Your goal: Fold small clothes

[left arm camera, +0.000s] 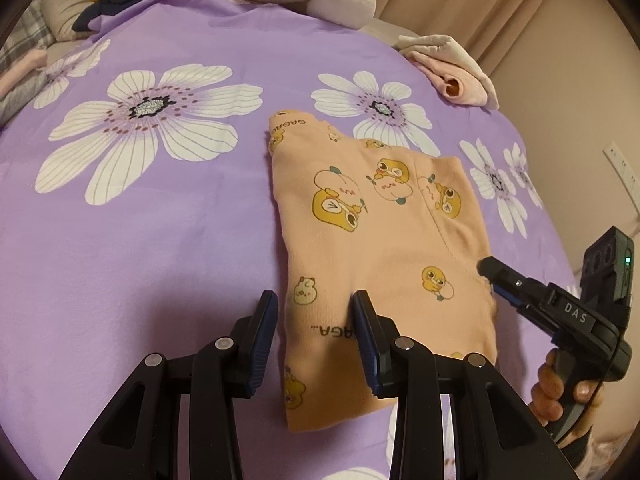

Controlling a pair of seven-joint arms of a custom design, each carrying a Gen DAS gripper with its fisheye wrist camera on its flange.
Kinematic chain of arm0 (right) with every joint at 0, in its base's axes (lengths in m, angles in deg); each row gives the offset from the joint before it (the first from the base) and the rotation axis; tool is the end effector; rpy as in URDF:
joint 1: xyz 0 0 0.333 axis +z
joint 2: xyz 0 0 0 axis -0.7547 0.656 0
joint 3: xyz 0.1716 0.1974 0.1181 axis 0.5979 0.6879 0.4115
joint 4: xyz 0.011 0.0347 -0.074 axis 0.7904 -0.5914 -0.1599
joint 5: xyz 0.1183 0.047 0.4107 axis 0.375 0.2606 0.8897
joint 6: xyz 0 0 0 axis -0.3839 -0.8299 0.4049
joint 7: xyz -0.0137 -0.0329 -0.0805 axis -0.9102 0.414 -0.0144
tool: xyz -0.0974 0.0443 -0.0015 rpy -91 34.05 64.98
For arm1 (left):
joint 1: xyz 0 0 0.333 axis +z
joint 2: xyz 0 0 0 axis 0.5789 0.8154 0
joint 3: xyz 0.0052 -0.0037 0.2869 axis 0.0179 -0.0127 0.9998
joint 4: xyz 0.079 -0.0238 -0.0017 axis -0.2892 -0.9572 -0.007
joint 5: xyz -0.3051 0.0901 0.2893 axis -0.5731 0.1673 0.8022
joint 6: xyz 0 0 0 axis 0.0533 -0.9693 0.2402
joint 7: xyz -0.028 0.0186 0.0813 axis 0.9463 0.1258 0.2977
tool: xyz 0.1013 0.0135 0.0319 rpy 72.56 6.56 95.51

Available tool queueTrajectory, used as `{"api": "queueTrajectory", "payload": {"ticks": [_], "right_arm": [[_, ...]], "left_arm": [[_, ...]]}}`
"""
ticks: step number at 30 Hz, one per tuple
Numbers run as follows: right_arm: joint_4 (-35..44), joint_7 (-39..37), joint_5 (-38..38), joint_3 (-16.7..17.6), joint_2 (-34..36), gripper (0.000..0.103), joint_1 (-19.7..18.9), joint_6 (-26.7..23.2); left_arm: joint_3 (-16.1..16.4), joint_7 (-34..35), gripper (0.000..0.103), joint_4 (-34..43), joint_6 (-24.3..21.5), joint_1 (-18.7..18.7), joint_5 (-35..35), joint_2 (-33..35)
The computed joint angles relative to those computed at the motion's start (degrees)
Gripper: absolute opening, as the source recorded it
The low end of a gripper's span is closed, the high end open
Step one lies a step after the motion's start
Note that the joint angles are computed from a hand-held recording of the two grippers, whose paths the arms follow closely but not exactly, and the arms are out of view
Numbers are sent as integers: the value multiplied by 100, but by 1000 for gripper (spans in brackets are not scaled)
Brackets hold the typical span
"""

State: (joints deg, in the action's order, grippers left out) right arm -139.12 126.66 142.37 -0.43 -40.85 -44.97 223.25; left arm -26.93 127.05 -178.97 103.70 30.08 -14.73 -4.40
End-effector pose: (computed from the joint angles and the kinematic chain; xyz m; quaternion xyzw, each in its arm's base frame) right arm 0.6945 0.1441 0.3217 -0.6954 0.5901 0.0442 0.4077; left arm 0.5269 -0.1422 0.3374 -0.7805 0.5269 -0.3127 0.1242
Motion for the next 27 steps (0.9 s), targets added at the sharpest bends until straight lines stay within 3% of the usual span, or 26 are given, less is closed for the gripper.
{"api": "queueTrajectory", "payload": {"ticks": [7, 13, 14, 17, 21, 27], "right_arm": [[-380, -540, 189, 56, -376, 31, 41, 589], [-696, -1369, 532, 72, -726, 33, 125, 637], [-807, -1515, 539, 64, -822, 41, 172, 653], [-1091, -1738, 559, 2, -1043, 62, 333, 761], [-1433, -1616, 113, -133, -1265, 68, 601, 1138], [-1812, -1591, 22, -216, -1640, 88, 695, 1289]], "left_arm": [[-268, -1142, 36, -69, -241, 309, 1321, -231], [-586, -2470, 36, -51, -678, 556, 2722, -458], [-592, -2575, 39, -39, -819, 518, 2815, -498], [-512, -2557, 88, -53, -1024, 336, 2739, -599], [-591, -3039, 91, -155, -1148, 350, 3078, -861], [-727, -3271, 95, -195, -1646, 258, 3188, -1195]]}}
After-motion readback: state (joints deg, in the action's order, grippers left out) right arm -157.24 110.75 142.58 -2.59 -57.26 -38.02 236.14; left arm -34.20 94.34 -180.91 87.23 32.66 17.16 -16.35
